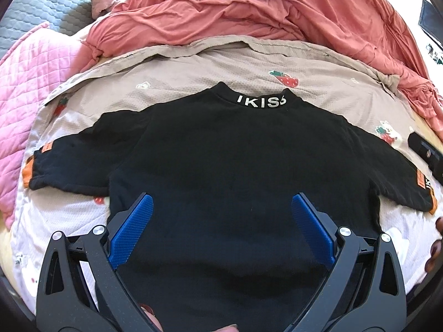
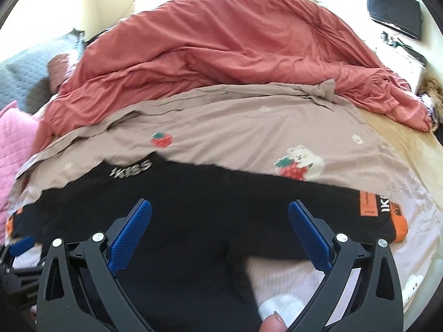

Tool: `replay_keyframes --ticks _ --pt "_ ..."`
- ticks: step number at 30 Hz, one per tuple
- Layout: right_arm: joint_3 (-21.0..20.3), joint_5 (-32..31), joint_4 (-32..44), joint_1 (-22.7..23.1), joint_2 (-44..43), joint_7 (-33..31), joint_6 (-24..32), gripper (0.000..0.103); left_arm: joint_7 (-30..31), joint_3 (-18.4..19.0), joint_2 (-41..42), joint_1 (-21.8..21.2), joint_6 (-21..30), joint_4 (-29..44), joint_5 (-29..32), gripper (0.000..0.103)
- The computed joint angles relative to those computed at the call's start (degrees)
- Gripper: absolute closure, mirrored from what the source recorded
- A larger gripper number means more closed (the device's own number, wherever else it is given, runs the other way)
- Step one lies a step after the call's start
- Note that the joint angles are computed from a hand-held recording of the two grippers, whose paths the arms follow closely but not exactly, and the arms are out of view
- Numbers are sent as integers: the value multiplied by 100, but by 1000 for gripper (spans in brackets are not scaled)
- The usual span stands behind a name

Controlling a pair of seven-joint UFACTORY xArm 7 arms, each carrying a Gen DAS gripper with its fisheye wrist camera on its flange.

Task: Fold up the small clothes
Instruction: 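Move the right tool toward the orange-cuffed sleeve of the black shirt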

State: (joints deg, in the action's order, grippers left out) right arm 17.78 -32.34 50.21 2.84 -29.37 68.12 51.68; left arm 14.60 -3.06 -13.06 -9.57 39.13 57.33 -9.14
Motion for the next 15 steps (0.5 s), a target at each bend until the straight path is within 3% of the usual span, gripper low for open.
replay_keyframes --ticks 8,15 --pt "-359 -117 -274 -361 -8 120 -309 4 -195 -127 727 -69 -36 495 40 9" --pt "-766 73 -921 -739 -542 -119 -264 4 -419 -248 1142 -156 -229 744 186 9"
